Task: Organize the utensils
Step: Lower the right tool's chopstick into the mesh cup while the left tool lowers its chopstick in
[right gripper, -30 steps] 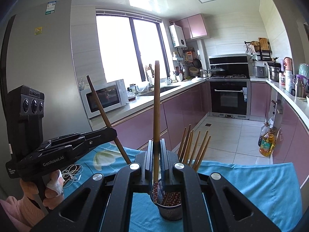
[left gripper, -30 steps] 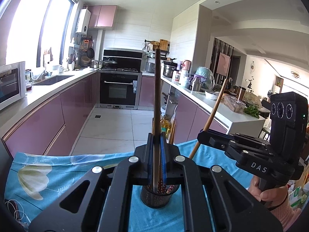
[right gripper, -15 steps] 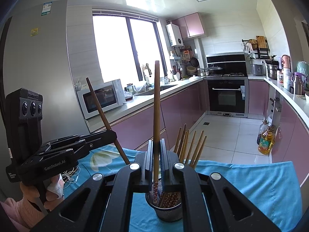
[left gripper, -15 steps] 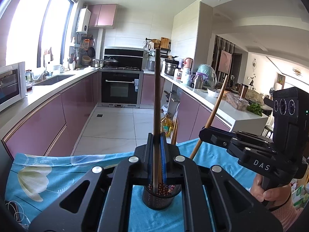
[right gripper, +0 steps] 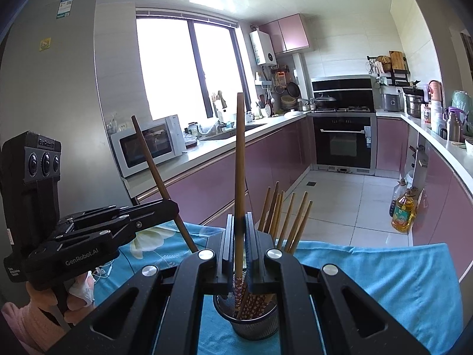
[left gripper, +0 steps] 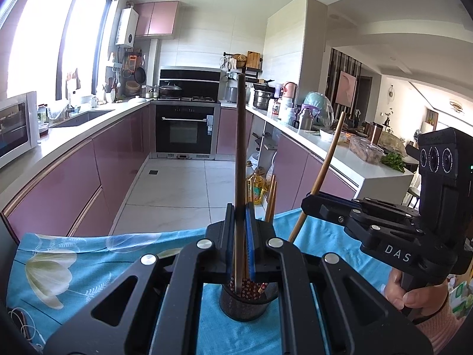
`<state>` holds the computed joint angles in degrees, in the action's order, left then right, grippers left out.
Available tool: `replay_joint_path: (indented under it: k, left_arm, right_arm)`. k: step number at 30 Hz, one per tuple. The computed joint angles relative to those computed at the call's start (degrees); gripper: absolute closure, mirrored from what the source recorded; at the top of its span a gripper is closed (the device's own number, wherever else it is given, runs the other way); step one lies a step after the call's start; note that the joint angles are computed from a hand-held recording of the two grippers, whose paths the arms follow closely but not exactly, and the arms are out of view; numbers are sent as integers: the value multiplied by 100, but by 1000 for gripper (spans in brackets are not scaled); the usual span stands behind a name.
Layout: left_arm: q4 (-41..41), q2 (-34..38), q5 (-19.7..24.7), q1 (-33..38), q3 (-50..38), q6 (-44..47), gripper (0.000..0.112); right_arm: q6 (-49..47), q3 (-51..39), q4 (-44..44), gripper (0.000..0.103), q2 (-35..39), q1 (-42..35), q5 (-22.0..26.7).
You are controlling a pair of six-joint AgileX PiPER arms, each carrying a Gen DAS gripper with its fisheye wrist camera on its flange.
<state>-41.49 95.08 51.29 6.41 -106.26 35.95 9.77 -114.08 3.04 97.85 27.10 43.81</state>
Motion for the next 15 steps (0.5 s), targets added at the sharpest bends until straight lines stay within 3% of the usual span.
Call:
replay_joint_path:
  k: [15]
  left_arm:
    - [263,306,20,-150,-160,-160,105]
  right_arm:
    - [169,-89,-135,98,197,26,147]
